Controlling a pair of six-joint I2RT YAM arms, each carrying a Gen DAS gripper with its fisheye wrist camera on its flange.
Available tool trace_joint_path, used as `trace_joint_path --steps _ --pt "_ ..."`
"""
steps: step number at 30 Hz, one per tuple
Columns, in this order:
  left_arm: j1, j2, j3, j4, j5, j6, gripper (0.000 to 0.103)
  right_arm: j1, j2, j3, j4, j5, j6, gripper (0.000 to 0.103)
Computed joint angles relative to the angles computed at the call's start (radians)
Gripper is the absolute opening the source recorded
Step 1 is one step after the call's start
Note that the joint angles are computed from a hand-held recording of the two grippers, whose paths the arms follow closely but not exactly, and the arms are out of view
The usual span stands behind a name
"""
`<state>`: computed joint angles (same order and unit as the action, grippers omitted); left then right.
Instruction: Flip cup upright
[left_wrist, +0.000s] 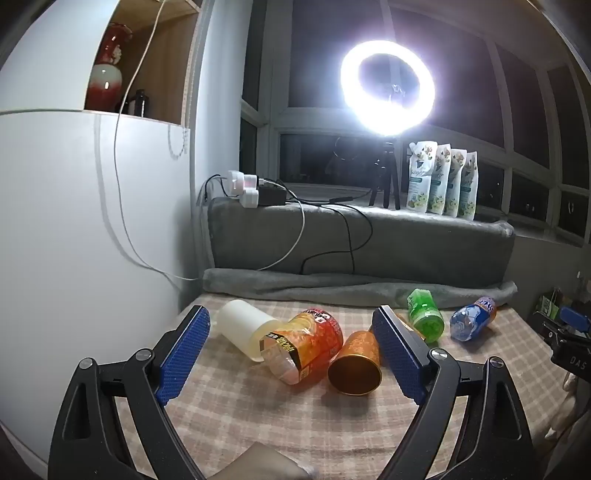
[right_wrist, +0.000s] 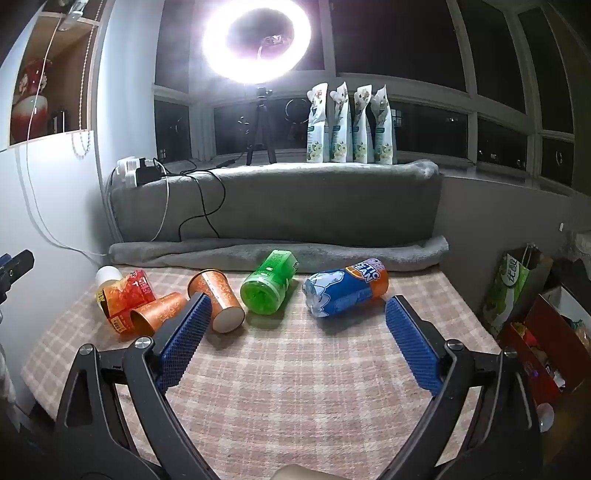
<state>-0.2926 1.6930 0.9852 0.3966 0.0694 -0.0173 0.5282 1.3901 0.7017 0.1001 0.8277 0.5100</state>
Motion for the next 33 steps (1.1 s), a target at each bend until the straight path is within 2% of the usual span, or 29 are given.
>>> trace_joint_path --steps 13,33 --pt "0.001 0.006 -0.010 0.023 0.002 0.000 0.090 -0.001 -0.021 -0.008 0.006 0.003 0.001 0.097" --pt "-0.003 -0.003 -0.008 0.004 -0.005 -0.001 0.090 0.007 -0.014 -0.001 0.001 0.016 0.006 0.097"
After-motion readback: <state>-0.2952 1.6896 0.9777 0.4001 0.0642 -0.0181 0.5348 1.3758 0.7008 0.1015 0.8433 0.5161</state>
